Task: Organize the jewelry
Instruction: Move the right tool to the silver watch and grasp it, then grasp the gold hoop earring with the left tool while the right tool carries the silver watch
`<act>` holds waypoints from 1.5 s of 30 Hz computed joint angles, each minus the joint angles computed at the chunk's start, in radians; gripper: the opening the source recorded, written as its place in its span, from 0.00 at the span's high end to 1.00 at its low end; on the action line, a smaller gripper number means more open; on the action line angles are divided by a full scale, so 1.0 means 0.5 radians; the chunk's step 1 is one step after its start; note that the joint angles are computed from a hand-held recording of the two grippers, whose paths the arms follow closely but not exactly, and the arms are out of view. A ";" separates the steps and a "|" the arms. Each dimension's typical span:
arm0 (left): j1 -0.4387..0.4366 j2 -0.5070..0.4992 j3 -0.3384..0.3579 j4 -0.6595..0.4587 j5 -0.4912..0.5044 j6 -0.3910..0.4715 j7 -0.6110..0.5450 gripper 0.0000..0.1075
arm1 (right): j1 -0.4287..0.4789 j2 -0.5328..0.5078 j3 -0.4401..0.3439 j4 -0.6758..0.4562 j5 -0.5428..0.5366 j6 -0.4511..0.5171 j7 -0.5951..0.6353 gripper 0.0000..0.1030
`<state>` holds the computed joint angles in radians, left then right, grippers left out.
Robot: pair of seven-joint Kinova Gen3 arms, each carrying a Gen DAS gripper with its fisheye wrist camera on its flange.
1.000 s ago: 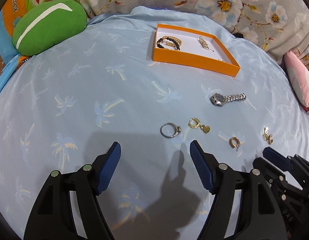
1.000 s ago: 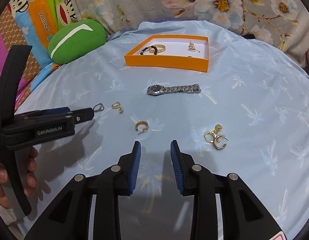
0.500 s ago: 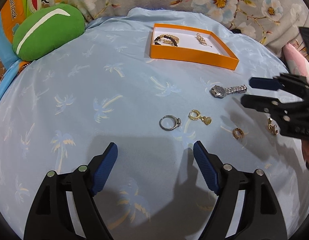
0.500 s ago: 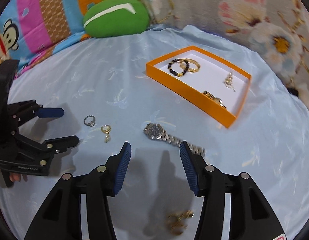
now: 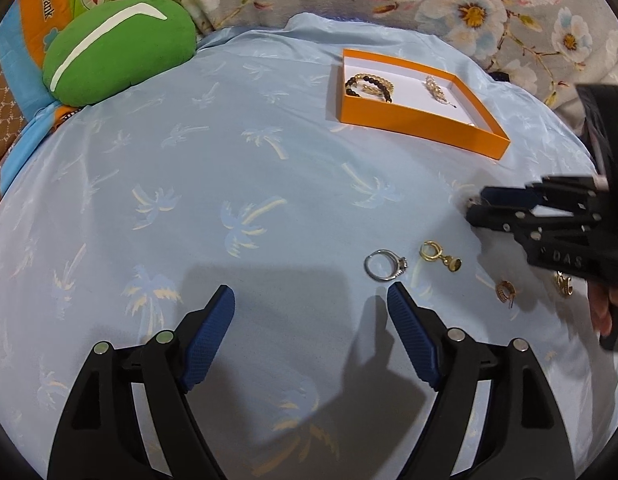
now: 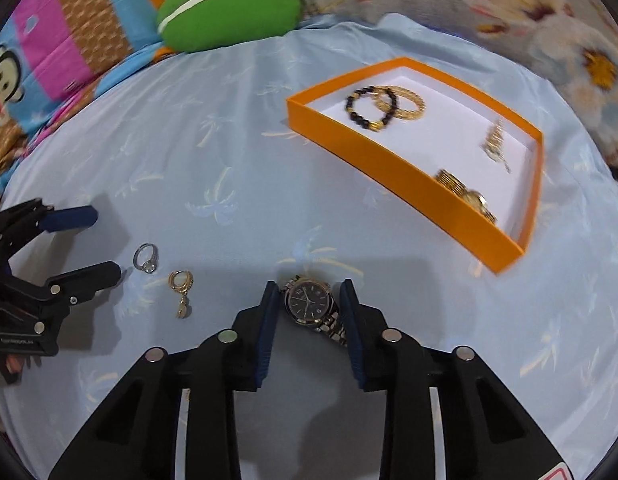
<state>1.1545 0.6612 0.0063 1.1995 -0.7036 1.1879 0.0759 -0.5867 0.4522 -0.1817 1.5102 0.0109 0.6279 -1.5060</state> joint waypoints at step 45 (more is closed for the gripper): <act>0.029 0.009 0.010 -0.052 0.056 -0.084 -0.041 0.27 | -0.069 -0.802 -0.035 1.010 0.267 -0.408 -1.372 0.77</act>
